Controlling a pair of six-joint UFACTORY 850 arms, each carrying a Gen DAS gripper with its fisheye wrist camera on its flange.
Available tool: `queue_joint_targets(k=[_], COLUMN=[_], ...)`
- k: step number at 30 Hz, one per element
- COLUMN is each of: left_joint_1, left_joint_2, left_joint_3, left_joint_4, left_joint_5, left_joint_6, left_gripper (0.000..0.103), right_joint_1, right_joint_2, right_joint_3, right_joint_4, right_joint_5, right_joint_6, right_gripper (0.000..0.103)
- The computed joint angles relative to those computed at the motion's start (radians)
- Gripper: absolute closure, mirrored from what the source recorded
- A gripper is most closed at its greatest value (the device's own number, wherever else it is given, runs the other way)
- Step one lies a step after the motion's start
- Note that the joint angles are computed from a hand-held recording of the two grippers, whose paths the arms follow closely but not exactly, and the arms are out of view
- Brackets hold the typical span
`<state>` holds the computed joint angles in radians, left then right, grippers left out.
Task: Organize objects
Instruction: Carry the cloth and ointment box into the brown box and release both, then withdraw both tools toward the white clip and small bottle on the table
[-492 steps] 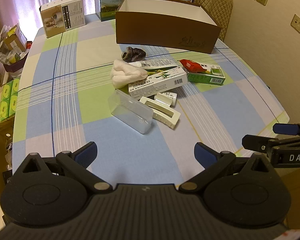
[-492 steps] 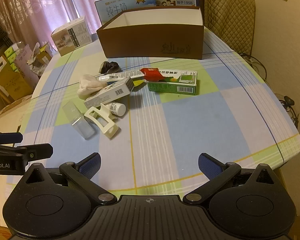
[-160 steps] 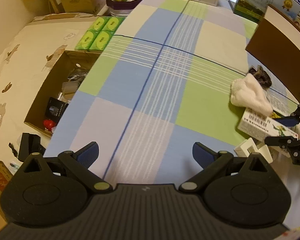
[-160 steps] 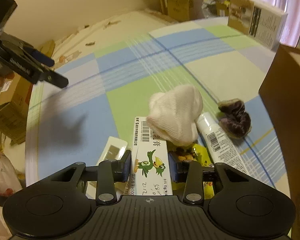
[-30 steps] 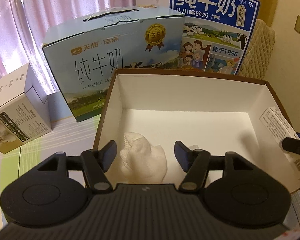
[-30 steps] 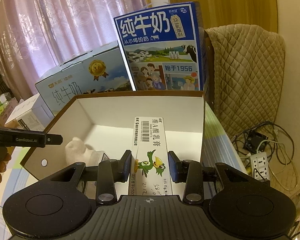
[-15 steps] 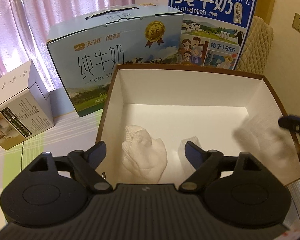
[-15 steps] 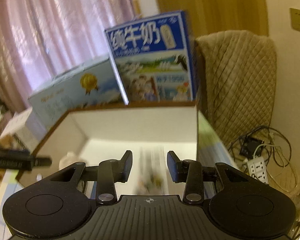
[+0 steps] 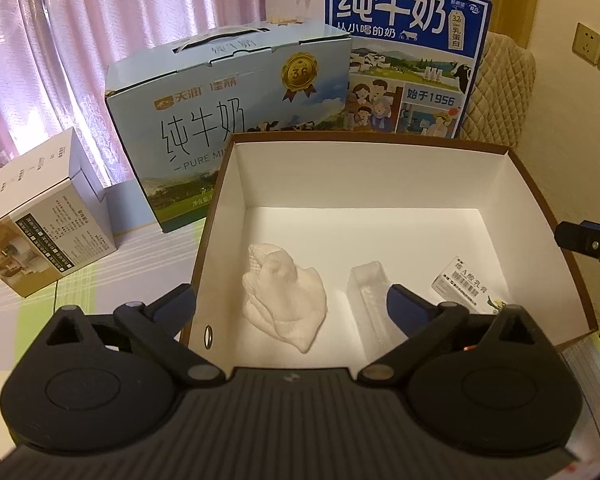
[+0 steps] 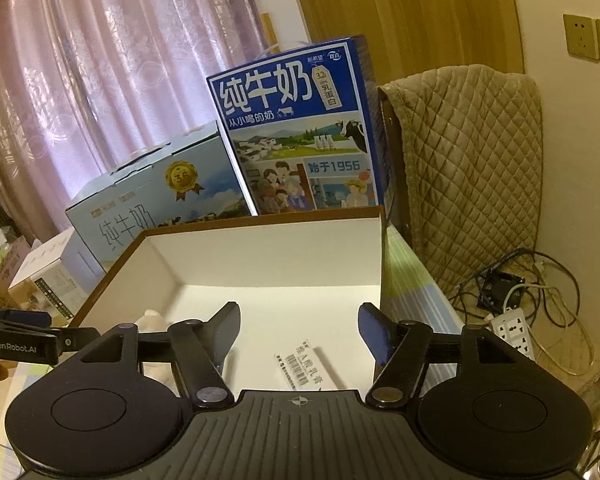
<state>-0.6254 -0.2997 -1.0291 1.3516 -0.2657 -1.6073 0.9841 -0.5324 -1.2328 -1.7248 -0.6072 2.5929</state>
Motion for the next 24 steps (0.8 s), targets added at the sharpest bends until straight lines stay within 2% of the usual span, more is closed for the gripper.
queue_joint_targets(k=[14, 24], left_joint_1=[-0.036, -0.081], left_joint_2=[0.081, 0.18], left_joint_3=[0.058, 0.14], left_joint_4=[-0.005, -0.01], left_joint_5=[-0.03, -0.066], left_joint_6=[-0.019, -0.062], left_gripper=[0.001, 0.001], right_joint_1=[0.042, 0.096], right_joint_2=[0.052, 0.104], right_joint_3=[0.04, 0.085], right_joint_4=[0.016, 0.015], right_joint_5=[-0.017, -0.045], right_joint_6=[-0.002, 0.026], right_gripper=[0.036, 0.035])
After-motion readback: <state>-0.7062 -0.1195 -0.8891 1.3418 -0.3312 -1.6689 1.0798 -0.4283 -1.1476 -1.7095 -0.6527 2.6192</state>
